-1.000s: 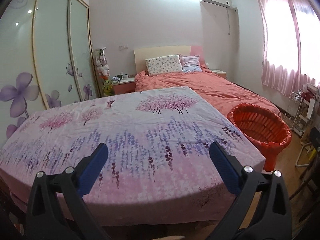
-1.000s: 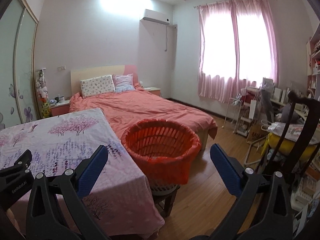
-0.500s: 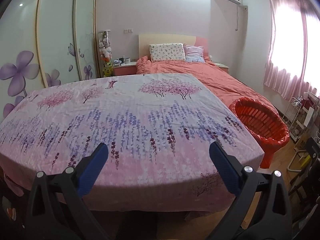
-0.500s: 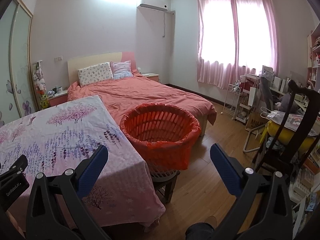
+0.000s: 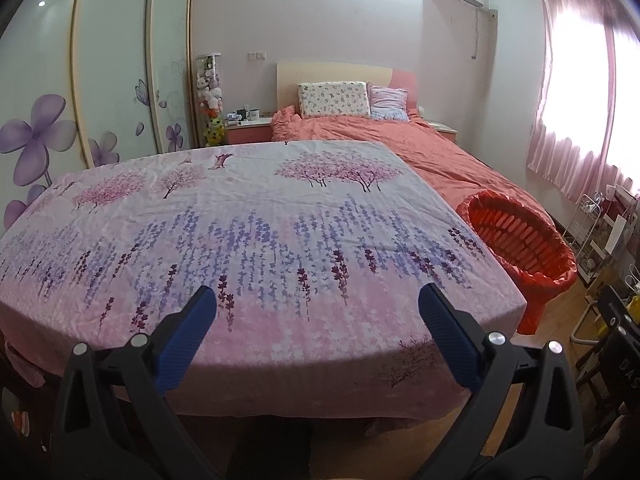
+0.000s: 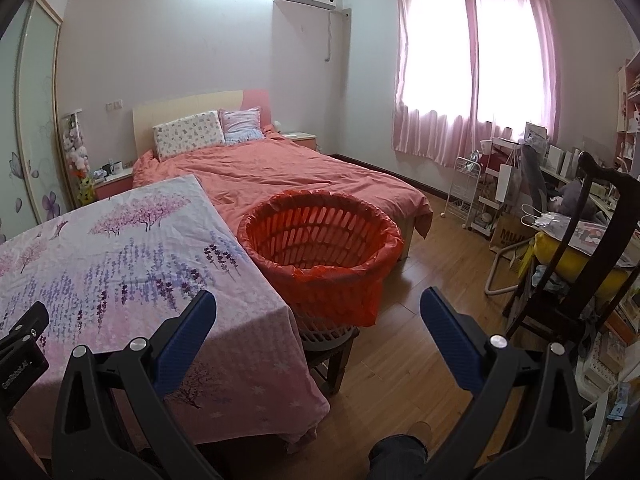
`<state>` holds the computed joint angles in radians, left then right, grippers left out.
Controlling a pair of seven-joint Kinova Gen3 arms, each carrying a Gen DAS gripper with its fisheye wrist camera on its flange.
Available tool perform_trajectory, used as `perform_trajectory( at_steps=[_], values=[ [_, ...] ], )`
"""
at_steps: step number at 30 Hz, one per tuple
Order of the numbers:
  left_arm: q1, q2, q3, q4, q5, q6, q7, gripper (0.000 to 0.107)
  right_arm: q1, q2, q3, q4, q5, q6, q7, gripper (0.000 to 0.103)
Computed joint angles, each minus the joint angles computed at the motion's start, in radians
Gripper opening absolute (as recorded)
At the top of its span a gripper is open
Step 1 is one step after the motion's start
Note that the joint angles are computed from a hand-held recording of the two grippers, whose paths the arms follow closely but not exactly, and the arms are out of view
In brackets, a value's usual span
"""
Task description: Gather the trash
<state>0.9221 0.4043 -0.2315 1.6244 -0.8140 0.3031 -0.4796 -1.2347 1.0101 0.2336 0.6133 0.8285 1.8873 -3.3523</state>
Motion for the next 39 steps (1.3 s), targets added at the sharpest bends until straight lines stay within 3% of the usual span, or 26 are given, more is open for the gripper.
perform_trajectory(
  at_steps=[15, 39],
  values=[
    [-0.045, 0.006, 0.061, -0.022, 0.084, 0.007, -0.095, 0.099, 0.008, -0.018, -0.013, 0.027, -0.012, 0.005, -0.02, 0.101],
    [0.001, 0.001, 0.021, -0.033, 0.097, 0.002, -0.092, 0.099, 0.01, -0.017, -0.01, 0.019, -0.001, 0.017, -0.015, 0.101]
  ],
)
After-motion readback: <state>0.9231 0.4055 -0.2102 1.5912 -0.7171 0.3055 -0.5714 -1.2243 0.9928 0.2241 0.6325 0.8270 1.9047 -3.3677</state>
